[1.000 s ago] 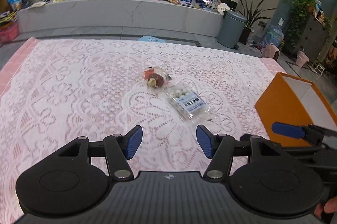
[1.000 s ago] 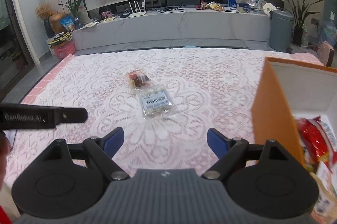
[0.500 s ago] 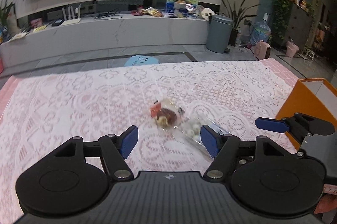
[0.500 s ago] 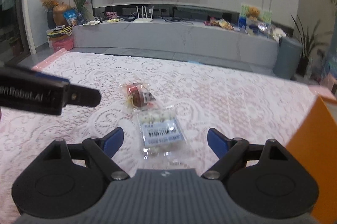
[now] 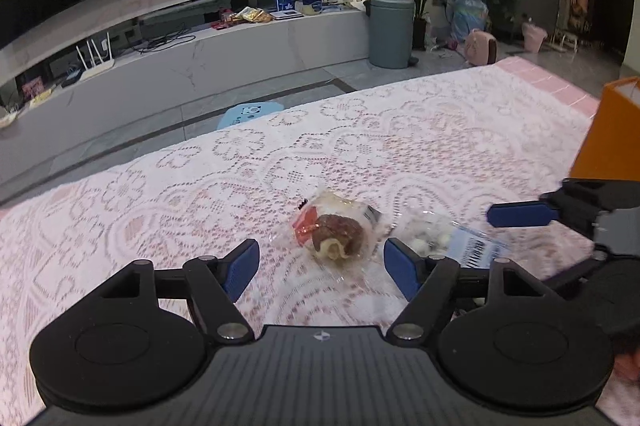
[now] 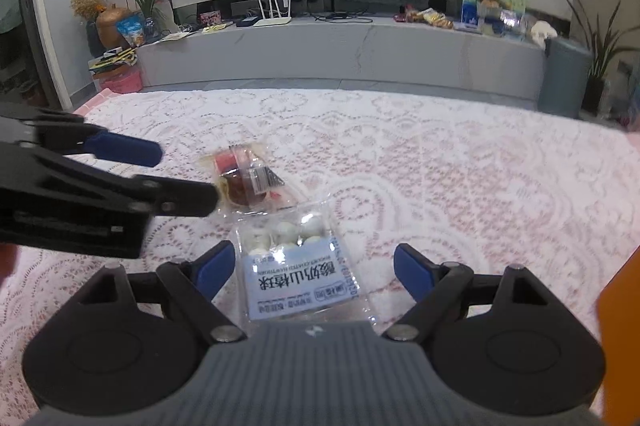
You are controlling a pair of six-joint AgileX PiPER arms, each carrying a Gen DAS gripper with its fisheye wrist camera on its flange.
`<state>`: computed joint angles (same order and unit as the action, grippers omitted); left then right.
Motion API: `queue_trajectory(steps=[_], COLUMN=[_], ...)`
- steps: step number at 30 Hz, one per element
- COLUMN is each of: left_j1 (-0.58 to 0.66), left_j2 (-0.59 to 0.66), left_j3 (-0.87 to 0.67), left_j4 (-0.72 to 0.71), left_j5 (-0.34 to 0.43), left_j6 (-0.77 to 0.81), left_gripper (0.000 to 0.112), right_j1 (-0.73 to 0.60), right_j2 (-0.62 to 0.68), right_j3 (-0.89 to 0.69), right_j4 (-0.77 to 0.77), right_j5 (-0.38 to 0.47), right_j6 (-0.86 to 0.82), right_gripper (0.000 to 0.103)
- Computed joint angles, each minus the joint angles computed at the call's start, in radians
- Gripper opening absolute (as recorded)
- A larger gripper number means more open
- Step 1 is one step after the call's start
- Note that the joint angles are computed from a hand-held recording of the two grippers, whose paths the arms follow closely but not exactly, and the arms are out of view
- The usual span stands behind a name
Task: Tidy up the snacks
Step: 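Grasp the clear brown-egg pack with the left tool while the right tool grasps the white-ball pack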
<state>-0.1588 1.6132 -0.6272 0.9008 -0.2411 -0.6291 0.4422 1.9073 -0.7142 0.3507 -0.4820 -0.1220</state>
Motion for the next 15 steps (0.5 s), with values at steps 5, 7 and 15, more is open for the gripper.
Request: queue_trajectory(steps=[5,7,15], left_j1=[-0.028,-0.033,-0.045], left_j2=[0.078,0.103,0.169], left_j3=[-0.051,-0.069,-0.106], left_j4=[-0.146,-0.190,-0.332], left_j5=[-0.011,-0.011,-0.003], left_j6=[0.186,0.220,0.268], left_gripper=[0.086,0.087,0.083], right_j1=[0.009,0.008,0.008], right_j2=[-0.001,-0.001,-0.012], right_j3=[0.003,0.011,0.025], right_j4=[-0.011,-0.031,-0.045], right_j5=[0.009,0.006,-0.001], right_j6=[0.006,0.022,0.044], right_gripper=[0.077,0.072,0.064])
